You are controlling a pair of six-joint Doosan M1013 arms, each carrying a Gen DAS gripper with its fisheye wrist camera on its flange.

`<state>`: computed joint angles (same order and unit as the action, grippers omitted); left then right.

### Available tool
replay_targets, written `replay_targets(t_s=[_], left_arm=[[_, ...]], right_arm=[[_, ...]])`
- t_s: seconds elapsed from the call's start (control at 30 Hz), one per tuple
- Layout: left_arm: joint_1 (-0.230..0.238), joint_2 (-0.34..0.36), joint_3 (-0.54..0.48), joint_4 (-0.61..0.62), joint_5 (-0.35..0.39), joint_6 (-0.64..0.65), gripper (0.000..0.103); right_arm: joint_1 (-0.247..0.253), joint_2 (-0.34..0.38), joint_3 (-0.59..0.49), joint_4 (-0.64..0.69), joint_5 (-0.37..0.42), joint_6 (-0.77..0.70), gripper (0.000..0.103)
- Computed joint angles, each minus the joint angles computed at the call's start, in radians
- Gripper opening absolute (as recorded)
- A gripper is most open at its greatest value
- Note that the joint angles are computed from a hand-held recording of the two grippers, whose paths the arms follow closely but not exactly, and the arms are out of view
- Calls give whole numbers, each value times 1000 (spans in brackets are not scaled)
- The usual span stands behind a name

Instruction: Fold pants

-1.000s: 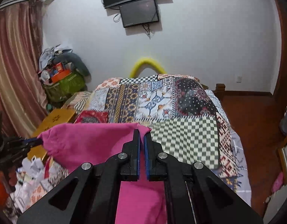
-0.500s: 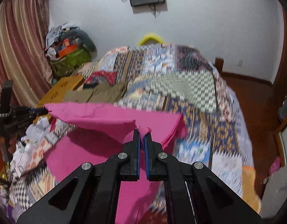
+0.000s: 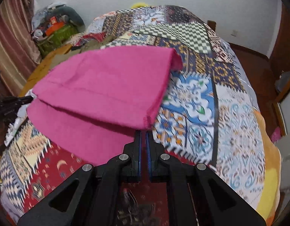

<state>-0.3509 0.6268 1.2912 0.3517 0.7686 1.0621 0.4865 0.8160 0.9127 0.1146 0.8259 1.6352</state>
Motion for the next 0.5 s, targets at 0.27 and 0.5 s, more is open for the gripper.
replay_targets(t_s=[0.27,0.5], left_arm=[[-20,-37,17,96,-38,-40,60],[-42,-7,-38,100,-29,65,82]], right_arm=[[11,-70,98,-50,-108,60,14],[34,-61,59,-18,-138,-31,56]])
